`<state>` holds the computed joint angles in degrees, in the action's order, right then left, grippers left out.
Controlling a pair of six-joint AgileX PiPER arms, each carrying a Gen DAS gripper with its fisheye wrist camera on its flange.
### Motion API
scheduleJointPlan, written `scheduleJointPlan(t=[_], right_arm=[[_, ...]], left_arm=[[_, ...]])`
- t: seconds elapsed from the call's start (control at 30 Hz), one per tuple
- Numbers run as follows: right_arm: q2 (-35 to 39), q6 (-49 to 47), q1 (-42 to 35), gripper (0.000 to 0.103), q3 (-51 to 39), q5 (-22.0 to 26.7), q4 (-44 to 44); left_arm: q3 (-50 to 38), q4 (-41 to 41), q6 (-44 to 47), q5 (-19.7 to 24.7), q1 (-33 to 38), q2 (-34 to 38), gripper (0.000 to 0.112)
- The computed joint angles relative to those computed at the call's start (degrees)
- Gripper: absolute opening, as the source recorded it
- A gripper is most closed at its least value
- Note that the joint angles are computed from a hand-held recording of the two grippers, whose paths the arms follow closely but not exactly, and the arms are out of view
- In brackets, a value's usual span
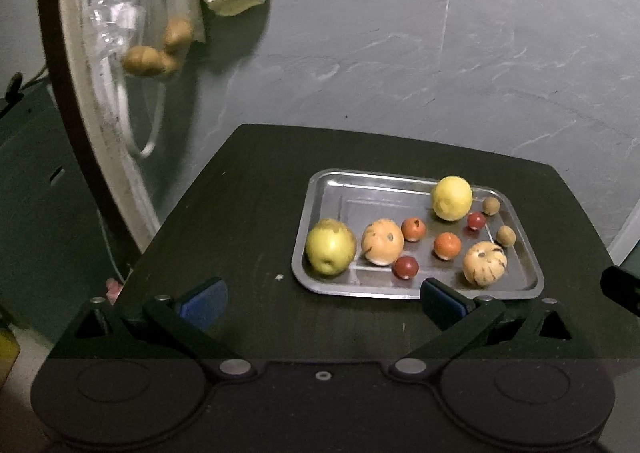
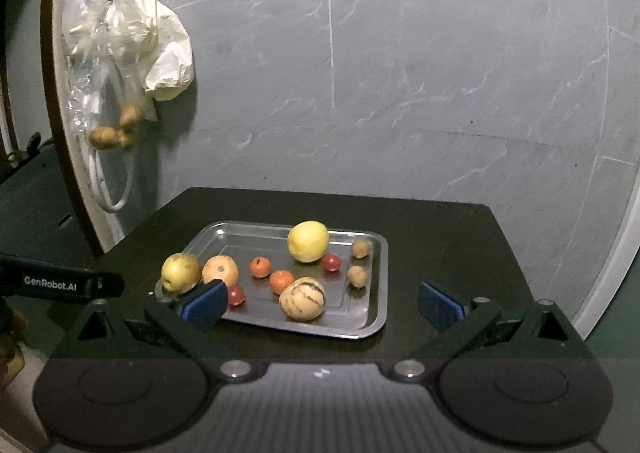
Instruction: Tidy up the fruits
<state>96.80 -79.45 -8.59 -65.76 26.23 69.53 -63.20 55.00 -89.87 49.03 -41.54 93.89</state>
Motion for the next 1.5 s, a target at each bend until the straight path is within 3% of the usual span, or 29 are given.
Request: scheduleJointPlan(t=[0.3, 0.77, 0.97, 1.17, 1.5], right_arm=[[-1.5, 2.95, 1.23, 0.103, 2.45, -0.87, -1.92], [-6.74, 20.24, 9.2, 0.103, 8.41, -11.58, -13.97], [-9.08, 36.34, 12.68, 0.103, 11.03, -14.77, -27.36], [-10.74, 57.53, 15.73, 0.103, 12.64, -15.82, -46.61], [-12.36, 73.61, 17.67, 0.103, 13.61, -14.96, -61.86]], left_arm=[[0.16, -1.64, 0.98, 5.27, -3.8, -1.49, 0.102], [8.08, -1.93, 3.79, -1.91, -0.59, -7.12, 0.102], [12.1, -2.75, 7.12, -5.78, 1.9, -10.5, 0.102], [15.0, -4.53, 11.17, -8.22, 3.64, -13.19, 0.102], [17.74, -6.81, 15.32, -11.54, 5.58, -15.7, 0.102]])
